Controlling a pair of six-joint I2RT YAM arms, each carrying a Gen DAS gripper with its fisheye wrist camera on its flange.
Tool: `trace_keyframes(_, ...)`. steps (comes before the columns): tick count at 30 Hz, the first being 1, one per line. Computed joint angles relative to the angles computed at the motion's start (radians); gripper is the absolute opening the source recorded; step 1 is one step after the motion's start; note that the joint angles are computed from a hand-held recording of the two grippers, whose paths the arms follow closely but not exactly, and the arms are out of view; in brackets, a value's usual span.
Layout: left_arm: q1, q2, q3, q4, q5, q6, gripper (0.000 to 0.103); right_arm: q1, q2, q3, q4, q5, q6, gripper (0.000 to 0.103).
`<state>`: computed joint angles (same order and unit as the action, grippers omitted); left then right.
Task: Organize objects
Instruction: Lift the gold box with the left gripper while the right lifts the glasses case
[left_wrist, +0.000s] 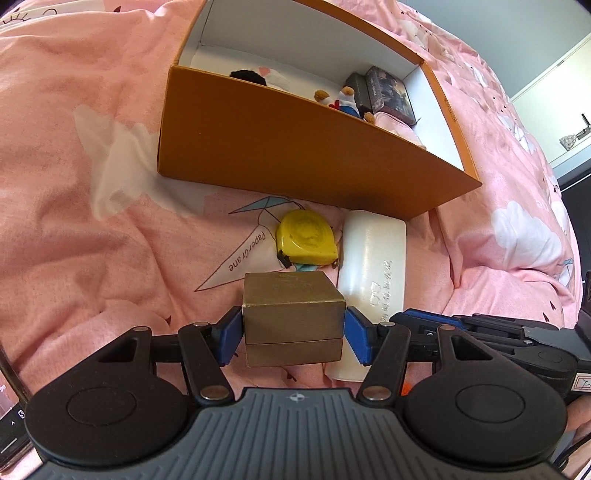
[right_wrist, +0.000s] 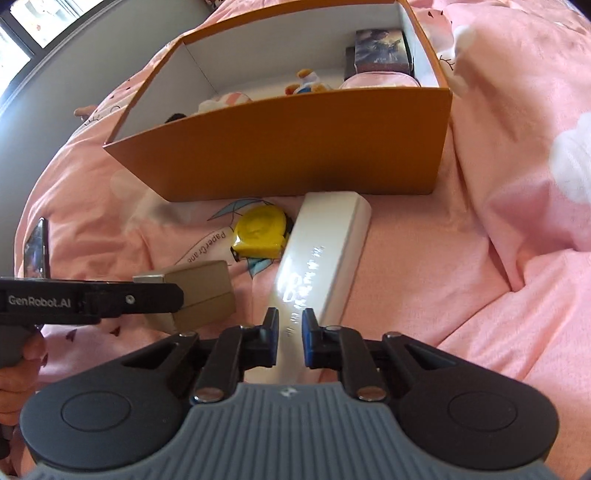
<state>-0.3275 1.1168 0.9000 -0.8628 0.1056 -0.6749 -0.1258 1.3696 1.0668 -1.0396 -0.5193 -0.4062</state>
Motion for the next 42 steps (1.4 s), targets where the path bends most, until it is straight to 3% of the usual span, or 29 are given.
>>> trace_keyframes(1, 0.004, 0.001, -0.002, 0.003, 0.000, 0.001, 0.067, -0.007, 0.006, 0.005, -0.006, -0.006, 0.011, 0.019)
trace_keyframes(2, 0.008, 0.002, -0.003, 0.005, -0.001, 0.001, 0.067, -0.015, 0.016, 0.013, -0.010, -0.012, 0.027, 0.025)
trace_keyframes(3, 0.009, 0.004, -0.003, 0.007, -0.003, 0.001, 0.067, -0.022, 0.024, 0.021, -0.010, -0.015, 0.048, 0.038)
trace_keyframes(4, 0.010, 0.008, -0.003, 0.010, -0.007, 0.002, 0.067, -0.026, 0.032, 0.028, -0.007, -0.011, 0.068, 0.042)
trace_keyframes(12, 0.010, 0.032, 0.006, 0.001, -0.040, 0.011, 0.067, 0.085, 0.088, 0.079, 0.019, 0.113, 0.179, 0.061)
trace_keyframes(17, 0.038, 0.022, 0.004, -0.015, -0.035, 0.023, 0.067, 0.206, 0.096, 0.065, 0.087, 0.234, 0.231, 0.068)
trace_keyframes(22, 0.056, 0.020, -0.002, -0.010, -0.029, 0.032, 0.067, 0.248, 0.135, 0.053, 0.126, 0.310, 0.236, 0.067)
trace_keyframes(29, 0.051, 0.012, -0.010, -0.001, -0.033, 0.039, 0.067, 0.184, 0.151, 0.054, 0.114, 0.246, 0.223, 0.065)
trace_keyframes(42, 0.025, -0.057, 0.062, -0.026, -0.025, 0.051, 0.067, 0.013, 0.033, 0.151, -0.096, 0.066, 0.097, 0.063)
